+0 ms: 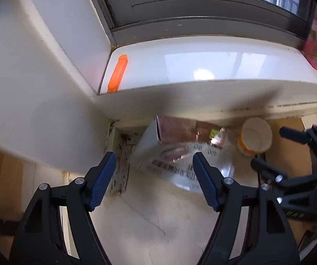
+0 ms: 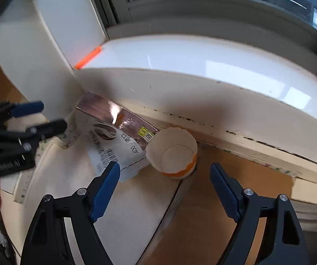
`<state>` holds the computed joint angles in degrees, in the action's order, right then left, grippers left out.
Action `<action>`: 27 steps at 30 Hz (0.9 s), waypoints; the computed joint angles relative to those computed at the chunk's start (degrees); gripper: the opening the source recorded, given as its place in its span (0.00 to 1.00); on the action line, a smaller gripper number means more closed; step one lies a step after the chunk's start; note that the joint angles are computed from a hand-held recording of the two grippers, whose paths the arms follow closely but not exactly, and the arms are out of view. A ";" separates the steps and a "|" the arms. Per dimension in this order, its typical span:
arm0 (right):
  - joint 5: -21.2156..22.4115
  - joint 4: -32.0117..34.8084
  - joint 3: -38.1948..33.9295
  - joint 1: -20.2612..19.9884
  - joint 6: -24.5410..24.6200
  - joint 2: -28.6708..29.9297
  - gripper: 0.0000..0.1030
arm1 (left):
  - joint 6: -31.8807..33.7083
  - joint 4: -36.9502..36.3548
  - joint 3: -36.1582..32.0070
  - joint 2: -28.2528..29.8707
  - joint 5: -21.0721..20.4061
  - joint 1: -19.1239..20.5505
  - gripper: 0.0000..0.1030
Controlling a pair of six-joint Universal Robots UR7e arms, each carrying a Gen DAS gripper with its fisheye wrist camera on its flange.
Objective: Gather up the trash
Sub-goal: 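Grasp the silver-pink snack box with the left tool while the right grasps the paper cup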
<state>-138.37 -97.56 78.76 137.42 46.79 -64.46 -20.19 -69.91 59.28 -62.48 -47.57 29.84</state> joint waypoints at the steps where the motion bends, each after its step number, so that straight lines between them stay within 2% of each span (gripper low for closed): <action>1: -0.16 -0.48 0.45 -0.30 -0.38 0.15 0.83 | 0.45 -0.53 0.01 0.20 0.06 0.13 0.67; 5: -0.15 -3.65 3.00 -0.69 -2.24 0.00 0.83 | 3.01 -2.30 -1.31 2.04 -1.76 1.29 0.68; 7: -0.50 -4.58 3.80 -0.82 -3.40 -0.14 0.82 | 4.38 -3.06 -0.96 2.60 -0.97 1.43 0.68; 13: 0.60 -8.77 5.81 -1.99 -6.00 -0.60 0.75 | 6.20 -5.76 -0.24 3.99 0.31 2.16 0.68; 17: 1.57 -9.33 6.48 -2.54 -7.06 -1.11 0.68 | 6.61 -6.97 0.37 4.54 0.21 3.39 0.68; 24: 3.11 -11.15 7.38 -2.95 -8.39 -1.60 0.60 | 7.51 -8.20 1.81 4.69 -2.66 5.09 0.67; 27: 2.84 -12.02 7.68 -2.95 -8.83 -1.53 0.58 | 9.27 -9.45 3.89 3.54 -2.41 4.86 0.68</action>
<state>-135.54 -109.58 86.44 134.47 37.96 -65.99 -10.92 -79.37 63.17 -58.93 -49.98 34.70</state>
